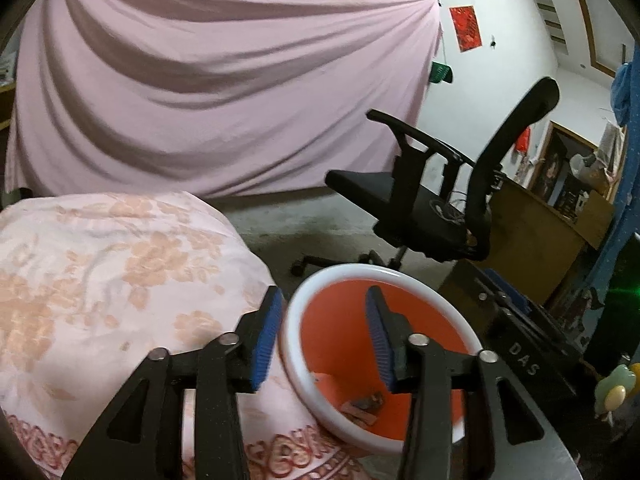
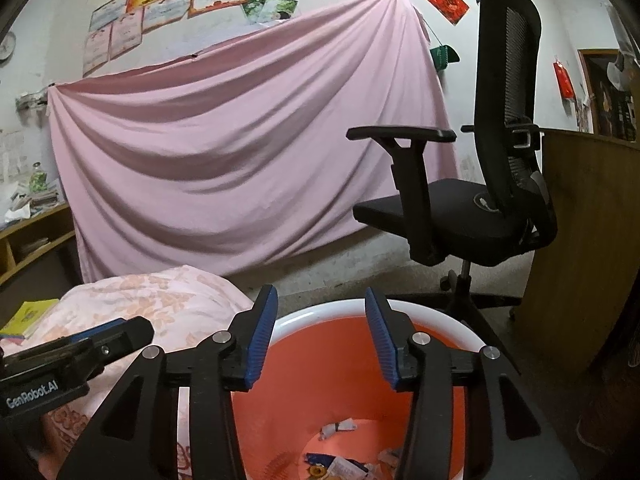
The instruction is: Collect trash
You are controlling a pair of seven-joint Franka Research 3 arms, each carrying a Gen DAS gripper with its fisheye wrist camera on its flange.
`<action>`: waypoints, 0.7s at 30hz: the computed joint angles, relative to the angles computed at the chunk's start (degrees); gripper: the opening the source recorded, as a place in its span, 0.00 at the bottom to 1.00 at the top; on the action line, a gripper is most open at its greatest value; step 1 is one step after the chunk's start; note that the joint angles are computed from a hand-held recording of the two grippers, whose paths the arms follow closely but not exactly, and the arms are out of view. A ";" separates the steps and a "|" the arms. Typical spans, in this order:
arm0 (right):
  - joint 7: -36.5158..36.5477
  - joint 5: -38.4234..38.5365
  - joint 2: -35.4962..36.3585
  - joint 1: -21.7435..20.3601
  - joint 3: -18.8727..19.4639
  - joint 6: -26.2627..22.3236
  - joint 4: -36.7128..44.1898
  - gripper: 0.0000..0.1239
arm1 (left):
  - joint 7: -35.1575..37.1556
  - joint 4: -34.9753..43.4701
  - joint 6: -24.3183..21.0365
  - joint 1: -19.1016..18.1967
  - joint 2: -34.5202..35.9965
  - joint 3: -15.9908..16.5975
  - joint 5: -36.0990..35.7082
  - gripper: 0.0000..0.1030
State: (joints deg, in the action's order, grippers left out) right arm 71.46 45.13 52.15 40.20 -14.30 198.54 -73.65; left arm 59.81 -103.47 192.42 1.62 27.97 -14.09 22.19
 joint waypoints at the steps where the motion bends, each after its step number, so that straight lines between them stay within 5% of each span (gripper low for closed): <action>1: 0.02 -0.15 -0.06 -0.09 0.29 0.23 0.01 0.36 | -0.36 -0.91 1.23 -2.51 -0.76 3.19 -1.36 0.46; 8: -1.58 0.95 0.00 1.19 -0.03 1.21 0.61 0.42 | 2.05 -5.10 5.12 -13.39 -3.61 16.47 -9.86 0.56; 10: -1.84 -1.33 -0.53 -0.96 3.77 3.73 0.16 0.63 | 3.89 -6.24 6.38 -15.94 -4.02 19.19 -13.42 0.61; 21: -7.04 -3.06 -0.39 -5.53 12.82 7.90 1.94 0.70 | 14.61 -10.21 10.26 -20.12 -6.01 23.04 -28.51 0.77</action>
